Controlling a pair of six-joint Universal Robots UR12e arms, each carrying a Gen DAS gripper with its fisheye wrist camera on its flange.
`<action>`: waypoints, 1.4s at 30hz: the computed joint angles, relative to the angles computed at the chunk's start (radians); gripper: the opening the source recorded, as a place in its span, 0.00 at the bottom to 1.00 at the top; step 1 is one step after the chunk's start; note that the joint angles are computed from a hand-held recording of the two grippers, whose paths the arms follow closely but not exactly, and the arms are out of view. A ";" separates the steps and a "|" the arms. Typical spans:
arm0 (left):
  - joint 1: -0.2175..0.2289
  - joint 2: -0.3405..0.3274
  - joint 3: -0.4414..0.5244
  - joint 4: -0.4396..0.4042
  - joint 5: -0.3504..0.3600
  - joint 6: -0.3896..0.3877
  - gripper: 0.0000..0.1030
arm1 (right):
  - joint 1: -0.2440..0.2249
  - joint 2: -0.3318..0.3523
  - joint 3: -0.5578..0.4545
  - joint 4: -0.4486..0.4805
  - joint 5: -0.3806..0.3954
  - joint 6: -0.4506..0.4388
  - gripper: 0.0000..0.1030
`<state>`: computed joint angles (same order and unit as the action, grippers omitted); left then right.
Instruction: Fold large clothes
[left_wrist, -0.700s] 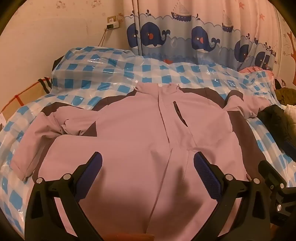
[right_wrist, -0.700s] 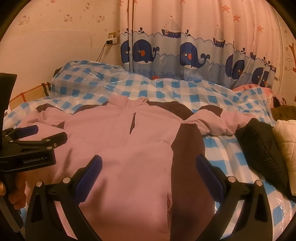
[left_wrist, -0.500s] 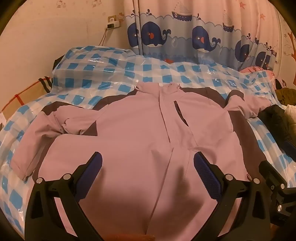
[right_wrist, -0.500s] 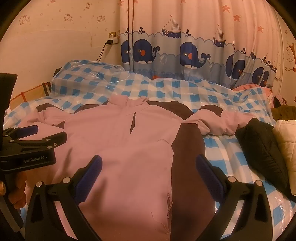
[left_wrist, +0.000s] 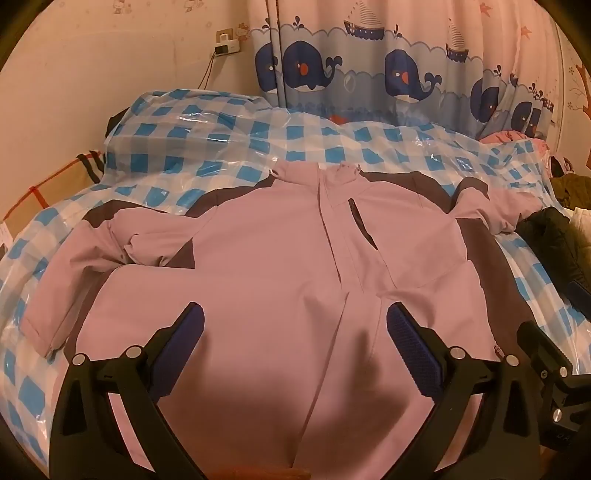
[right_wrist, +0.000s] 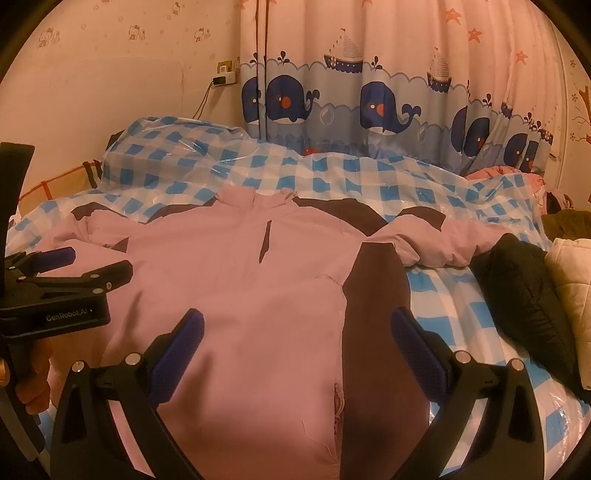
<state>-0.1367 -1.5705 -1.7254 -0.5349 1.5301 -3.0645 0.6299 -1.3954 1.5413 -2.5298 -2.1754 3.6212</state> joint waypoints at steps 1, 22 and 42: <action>0.000 0.000 0.000 0.000 0.000 0.000 0.93 | 0.000 0.000 -0.001 0.002 0.000 0.000 0.95; 0.002 0.001 -0.033 0.018 0.009 0.017 0.93 | -0.008 0.004 -0.021 0.058 -0.017 0.045 0.95; -0.011 0.002 -0.033 0.007 0.021 0.015 0.93 | -0.014 0.003 -0.027 0.089 0.000 0.066 0.95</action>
